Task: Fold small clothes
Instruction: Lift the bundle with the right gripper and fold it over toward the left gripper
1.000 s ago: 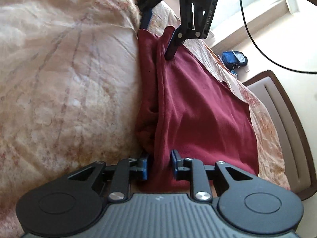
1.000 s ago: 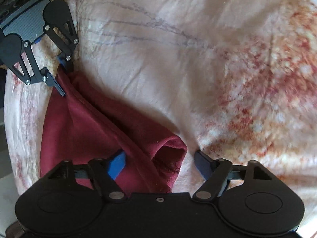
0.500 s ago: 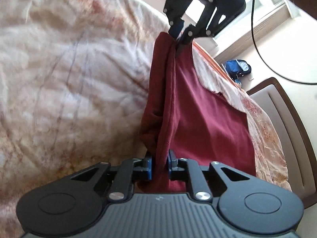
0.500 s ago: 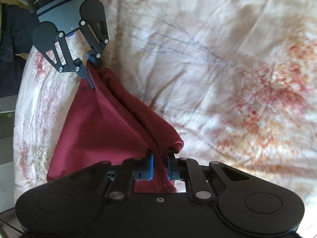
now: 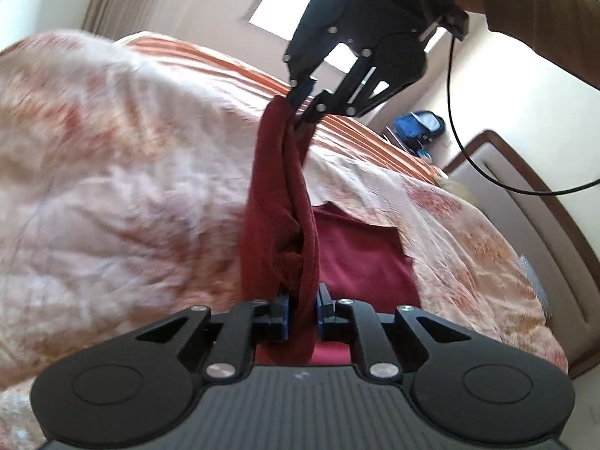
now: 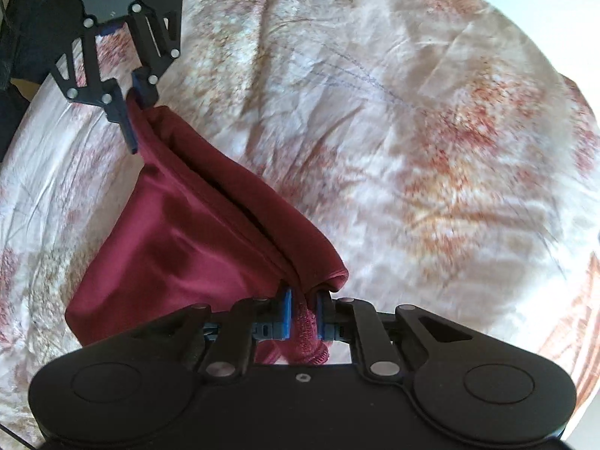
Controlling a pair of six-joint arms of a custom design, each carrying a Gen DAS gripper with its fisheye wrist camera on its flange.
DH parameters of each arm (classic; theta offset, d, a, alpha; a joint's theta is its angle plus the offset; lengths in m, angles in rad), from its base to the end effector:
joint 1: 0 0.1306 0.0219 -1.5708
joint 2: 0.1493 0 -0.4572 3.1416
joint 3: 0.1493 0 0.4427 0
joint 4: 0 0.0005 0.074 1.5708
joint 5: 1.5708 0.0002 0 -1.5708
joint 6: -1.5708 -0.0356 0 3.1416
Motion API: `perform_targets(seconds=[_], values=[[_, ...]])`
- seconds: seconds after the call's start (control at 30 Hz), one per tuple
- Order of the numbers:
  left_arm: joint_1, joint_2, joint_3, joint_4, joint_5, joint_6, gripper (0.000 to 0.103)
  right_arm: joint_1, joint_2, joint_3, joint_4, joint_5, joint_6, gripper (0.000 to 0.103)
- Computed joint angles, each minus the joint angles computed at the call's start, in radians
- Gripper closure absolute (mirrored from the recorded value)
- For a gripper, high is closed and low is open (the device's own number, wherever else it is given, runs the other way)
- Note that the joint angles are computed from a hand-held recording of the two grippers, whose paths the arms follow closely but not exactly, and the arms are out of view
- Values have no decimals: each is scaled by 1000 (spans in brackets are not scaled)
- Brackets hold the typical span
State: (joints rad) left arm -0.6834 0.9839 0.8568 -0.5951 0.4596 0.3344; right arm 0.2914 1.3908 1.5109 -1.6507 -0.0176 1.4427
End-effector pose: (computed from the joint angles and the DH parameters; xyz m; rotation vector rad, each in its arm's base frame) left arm 0.2585 -0.2315 0.4184 0.6713 2.3363 -1.0259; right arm 0.4325 0.1299 0.5311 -2.3625 2.0044 -0.0110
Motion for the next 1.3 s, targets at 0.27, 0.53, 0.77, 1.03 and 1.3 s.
perform_targets(seconds=[0.27, 0.53, 0.77, 1.03, 1.3], values=[[-229, 17, 81, -39, -182, 59, 90, -142, -178, -107, 49, -48, 110, 90], [-403, 100, 155, -53, -315, 105, 90, -333, -303, -233, 104, -107, 222, 90], [-476, 217, 217, -87, -359, 116, 90, -501, -348, -350, 175, -189, 292, 90], [-519, 296, 258, -127, -389, 124, 90, -630, -363, -431, 214, -279, 358, 90], [-539, 340, 294, -155, -399, 108, 90, -705, -358, -459, 231, -349, 384, 90]])
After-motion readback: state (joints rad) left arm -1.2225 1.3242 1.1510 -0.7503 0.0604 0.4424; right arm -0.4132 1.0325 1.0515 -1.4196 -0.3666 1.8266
